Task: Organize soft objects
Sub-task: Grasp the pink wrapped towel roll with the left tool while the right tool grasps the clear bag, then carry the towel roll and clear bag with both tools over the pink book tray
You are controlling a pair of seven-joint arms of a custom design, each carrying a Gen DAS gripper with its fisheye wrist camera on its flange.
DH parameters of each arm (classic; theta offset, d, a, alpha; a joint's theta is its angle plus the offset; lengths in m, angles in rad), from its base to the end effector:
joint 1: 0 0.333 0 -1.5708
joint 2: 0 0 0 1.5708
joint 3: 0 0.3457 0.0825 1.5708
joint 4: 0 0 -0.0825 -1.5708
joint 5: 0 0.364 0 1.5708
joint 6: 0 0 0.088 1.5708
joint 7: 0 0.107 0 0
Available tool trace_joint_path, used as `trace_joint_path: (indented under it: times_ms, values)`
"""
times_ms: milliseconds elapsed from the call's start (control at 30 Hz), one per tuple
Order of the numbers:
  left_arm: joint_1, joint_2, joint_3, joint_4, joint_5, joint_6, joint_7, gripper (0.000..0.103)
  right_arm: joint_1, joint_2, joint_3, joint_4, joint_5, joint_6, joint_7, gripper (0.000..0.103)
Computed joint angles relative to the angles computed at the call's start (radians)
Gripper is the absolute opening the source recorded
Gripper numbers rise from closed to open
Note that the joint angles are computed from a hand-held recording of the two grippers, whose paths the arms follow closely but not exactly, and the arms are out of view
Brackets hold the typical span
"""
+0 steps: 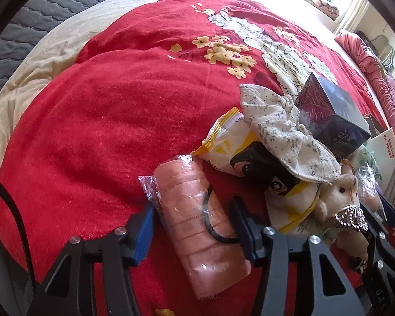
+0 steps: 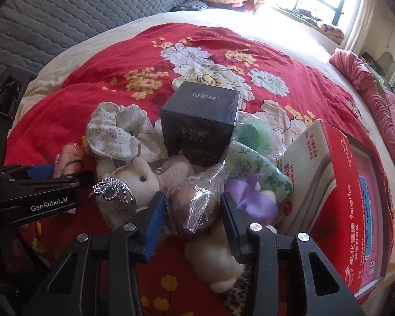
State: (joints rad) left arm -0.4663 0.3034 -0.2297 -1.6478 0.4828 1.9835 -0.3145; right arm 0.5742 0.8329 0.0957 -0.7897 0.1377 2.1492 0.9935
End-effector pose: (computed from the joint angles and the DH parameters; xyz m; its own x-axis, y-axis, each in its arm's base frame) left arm 0.5231 -0.3770 0.4848 0.8304 -0.5432 0.1241 -0.4756 -0.8071 -0.3499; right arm 0.6537 0.4758 0.5220 0.8982 -0.4291 0.0957 -0.3204 -0.7879 -0.5258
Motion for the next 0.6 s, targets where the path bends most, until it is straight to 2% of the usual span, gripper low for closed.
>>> trace_joint_path:
  times_ms: [100, 233, 400, 600]
  values:
    - [0.005, -0.031, 0.002, -0.048, 0.016, 0.051, -0.019, 0.046, -0.019, 0.003, 0.015, 0.016, 0.034, -0.009, 0.013, 0.037]
    - [0.000, -0.074, -0.002, -0.089, 0.060, 0.073, -0.072, 0.045, -0.043, -0.054, 0.036, -0.063, 0.075, 0.069, -0.016, 0.037]
    - [-0.020, -0.102, -0.019, -0.070, 0.121, 0.012, -0.111, 0.045, -0.060, -0.084, 0.050, -0.079, 0.116, 0.103, -0.023, 0.037]
    - [-0.043, -0.098, -0.034, -0.004, 0.161, -0.064, -0.093, 0.045, -0.078, -0.127, 0.067, -0.118, 0.159, 0.129, -0.048, 0.037]
